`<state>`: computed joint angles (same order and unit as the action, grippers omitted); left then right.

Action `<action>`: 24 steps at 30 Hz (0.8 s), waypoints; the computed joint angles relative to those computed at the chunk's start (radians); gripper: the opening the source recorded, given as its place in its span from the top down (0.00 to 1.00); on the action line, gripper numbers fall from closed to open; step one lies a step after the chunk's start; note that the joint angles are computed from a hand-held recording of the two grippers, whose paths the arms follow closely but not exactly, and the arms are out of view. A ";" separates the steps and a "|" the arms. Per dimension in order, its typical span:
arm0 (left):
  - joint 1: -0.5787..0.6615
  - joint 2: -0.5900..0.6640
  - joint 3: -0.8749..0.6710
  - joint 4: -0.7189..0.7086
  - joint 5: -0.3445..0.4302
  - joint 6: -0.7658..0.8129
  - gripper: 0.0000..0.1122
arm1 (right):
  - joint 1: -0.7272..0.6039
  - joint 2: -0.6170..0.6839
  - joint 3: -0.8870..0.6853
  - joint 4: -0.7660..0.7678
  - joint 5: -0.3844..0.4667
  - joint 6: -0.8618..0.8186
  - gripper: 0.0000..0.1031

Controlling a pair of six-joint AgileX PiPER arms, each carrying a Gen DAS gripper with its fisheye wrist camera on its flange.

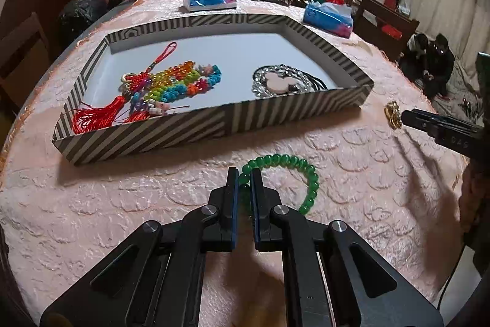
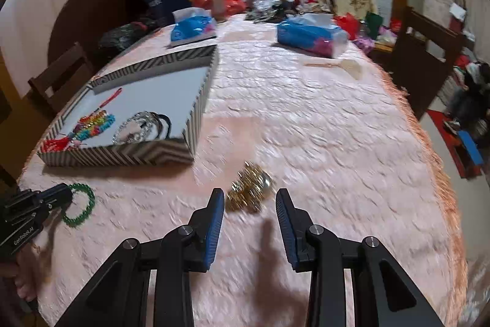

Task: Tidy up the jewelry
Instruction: 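Grasp the green bead bracelet with the left tool while the right tool grasps the gold brooch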

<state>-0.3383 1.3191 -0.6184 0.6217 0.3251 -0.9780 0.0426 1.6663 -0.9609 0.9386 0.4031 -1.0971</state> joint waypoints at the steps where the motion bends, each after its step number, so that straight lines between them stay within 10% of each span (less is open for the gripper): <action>1: 0.005 0.005 -0.001 -0.031 0.002 0.029 0.95 | 0.008 0.018 -0.023 -0.036 -0.003 0.039 0.68; 17: -0.002 0.013 -0.007 -0.025 0.018 0.010 0.95 | 0.067 0.101 -0.083 -0.113 -0.045 0.076 0.56; 24: 0.000 0.013 -0.007 -0.020 0.020 0.010 0.95 | 0.059 0.085 -0.062 -0.109 -0.072 0.085 0.68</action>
<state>-0.3383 1.3320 -0.6251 0.6013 0.3447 -0.9683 0.1014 1.7510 -1.0224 0.8296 0.3309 -1.0119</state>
